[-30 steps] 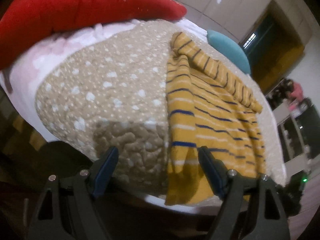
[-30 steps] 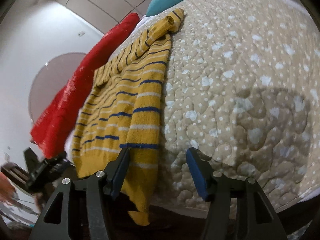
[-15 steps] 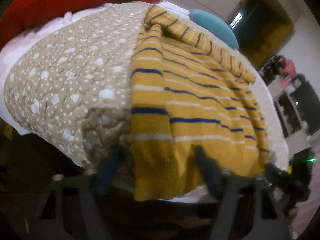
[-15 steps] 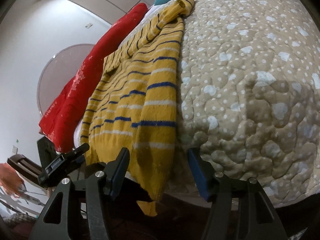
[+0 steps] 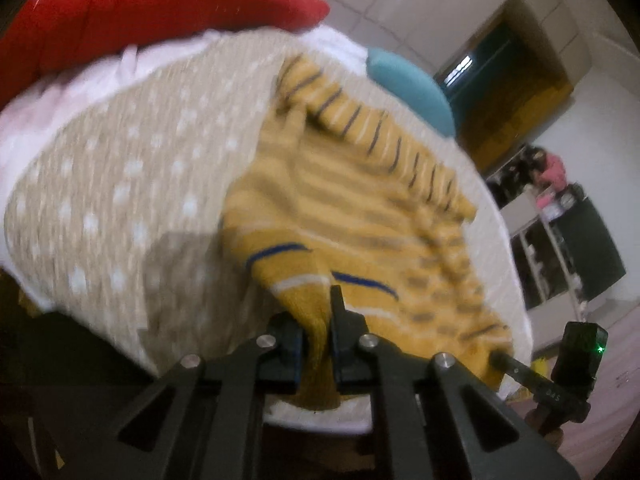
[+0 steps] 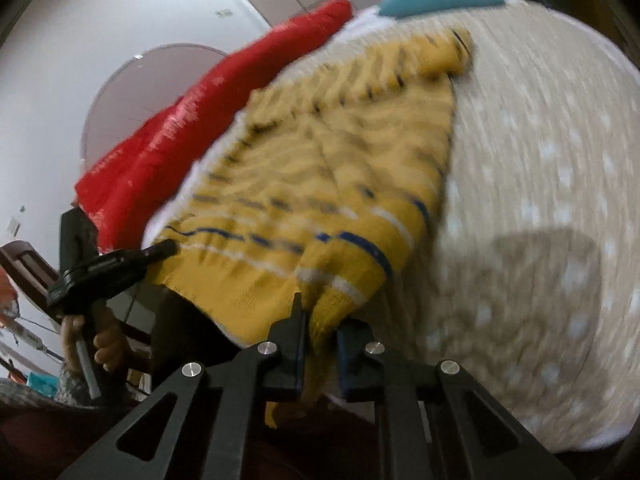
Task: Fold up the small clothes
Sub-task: 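Grasp the hem with both tools and lift it toward the collar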
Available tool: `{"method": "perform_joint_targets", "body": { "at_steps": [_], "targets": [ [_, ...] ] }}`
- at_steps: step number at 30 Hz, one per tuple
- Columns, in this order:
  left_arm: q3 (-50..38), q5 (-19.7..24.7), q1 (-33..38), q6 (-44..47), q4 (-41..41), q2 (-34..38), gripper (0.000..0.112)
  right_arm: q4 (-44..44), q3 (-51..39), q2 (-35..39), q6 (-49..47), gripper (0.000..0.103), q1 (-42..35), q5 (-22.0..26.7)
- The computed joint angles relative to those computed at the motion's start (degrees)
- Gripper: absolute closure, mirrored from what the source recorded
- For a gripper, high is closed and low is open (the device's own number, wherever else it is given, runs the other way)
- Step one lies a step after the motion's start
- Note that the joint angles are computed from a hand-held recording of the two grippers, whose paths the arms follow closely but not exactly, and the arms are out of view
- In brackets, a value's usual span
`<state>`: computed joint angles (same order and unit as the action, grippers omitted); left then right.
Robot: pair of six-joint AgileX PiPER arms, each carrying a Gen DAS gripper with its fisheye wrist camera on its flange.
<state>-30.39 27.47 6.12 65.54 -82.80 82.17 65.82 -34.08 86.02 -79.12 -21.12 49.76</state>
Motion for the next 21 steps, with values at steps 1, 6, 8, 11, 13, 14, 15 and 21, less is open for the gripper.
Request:
{"method": "perform_joint_targets", "body": {
  "at_steps": [1,6,8,11,13,14,15,21],
  "targets": [
    [-2.13,0.33,0.28,-1.81,1.68,0.12,0.103,0.04,-1.94,-0.16,1.03,0.09,0.3,0.84],
    [-15.3,1.17,-0.73,-8.25,7.61,4.67,0.103,2.36,-15.4,2.17,7.1,0.092,4.16,1.59],
    [-23.76,-1.81,-3.88,-17.15,15.84,8.3,0.103,1.96,-21.52,4.12,10.38,0.092,7.32,-1.82],
    [-37.13,-1.92,-6.09,-33.7,32.27,14.93,0.103,-0.31,-31.31,8.93,15.96,0.092,9.74,-3.04],
    [-48.3,0.83,-7.04,-44.86,43.44,21.41,0.103,-4.29,-40.91,13.83,22.63,0.092,11.64,-3.86],
    [-54.03,1.5,-7.53,-49.45,47.96,25.03,0.103,-6.54,-45.61,16.27,26.1,0.092,12.49,-3.79],
    [-59.76,3.17,-7.93,-52.84,51.89,28.73,0.103,-8.65,-50.11,18.9,29.35,0.092,13.14,-3.59],
    [-94.14,15.26,-9.85,-71.99,71.86,51.79,0.103,-25.88,-84.41,40.79,54.71,0.092,15.98,2.79]
  ]
}}
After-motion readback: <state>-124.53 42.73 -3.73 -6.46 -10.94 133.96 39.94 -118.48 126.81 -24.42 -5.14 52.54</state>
